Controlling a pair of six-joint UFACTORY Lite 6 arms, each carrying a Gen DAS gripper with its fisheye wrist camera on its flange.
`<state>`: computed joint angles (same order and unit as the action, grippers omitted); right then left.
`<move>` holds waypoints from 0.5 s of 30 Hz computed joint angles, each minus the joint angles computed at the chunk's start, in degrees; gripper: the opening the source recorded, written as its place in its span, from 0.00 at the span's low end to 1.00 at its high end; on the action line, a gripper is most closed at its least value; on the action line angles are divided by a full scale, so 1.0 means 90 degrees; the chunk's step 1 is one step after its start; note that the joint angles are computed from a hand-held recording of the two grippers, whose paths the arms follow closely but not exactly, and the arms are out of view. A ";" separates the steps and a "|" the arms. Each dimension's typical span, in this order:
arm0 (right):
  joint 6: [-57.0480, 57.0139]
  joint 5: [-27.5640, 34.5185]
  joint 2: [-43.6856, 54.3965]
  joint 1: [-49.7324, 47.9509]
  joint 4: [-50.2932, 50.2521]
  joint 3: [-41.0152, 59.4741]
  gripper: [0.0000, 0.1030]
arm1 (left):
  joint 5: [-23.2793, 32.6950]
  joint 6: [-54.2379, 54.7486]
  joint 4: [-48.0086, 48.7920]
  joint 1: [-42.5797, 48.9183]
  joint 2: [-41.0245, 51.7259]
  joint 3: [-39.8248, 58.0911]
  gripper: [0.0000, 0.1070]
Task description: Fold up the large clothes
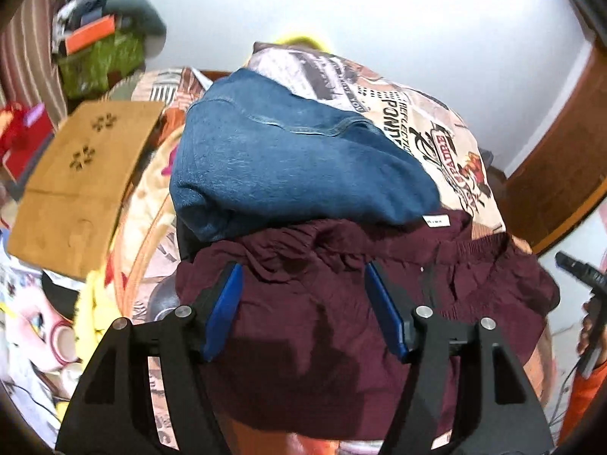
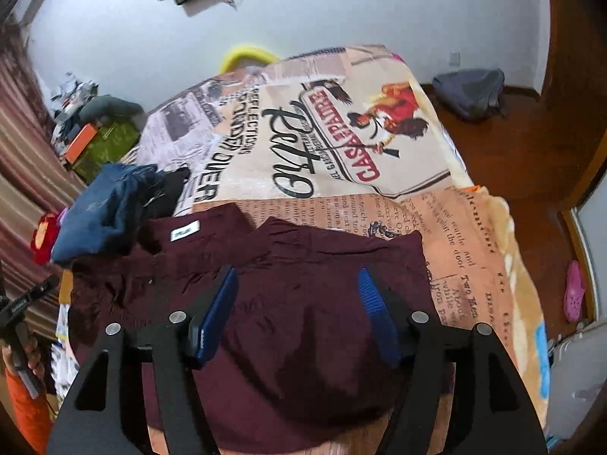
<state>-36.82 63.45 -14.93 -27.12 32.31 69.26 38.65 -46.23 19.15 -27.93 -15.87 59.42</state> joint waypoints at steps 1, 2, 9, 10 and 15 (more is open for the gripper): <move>-0.0049 0.0059 -0.0238 0.0037 -0.0041 -0.0099 0.61 | 0.0150 -0.0252 0.0250 -0.0264 -0.0042 -0.0006 0.61; -0.0069 0.0085 -0.0435 0.0120 -0.0097 -0.0203 0.61 | 0.0213 -0.0402 0.0413 -0.0442 -0.0112 -0.0092 0.62; 0.0465 -0.0268 -0.1864 0.1668 -0.0923 -0.1428 0.65 | 0.0121 -0.1329 0.0842 -0.1437 0.0103 -0.0659 0.65; 0.0626 -0.0305 -0.1974 0.1983 -0.1037 -0.1625 0.65 | -0.0031 -0.1436 0.0819 -0.1510 0.0144 -0.0807 0.65; 0.1174 -0.0644 -0.2515 0.3078 -0.1425 -0.2784 0.65 | -0.0121 -0.2237 0.1365 -0.1990 0.0662 -0.1198 0.65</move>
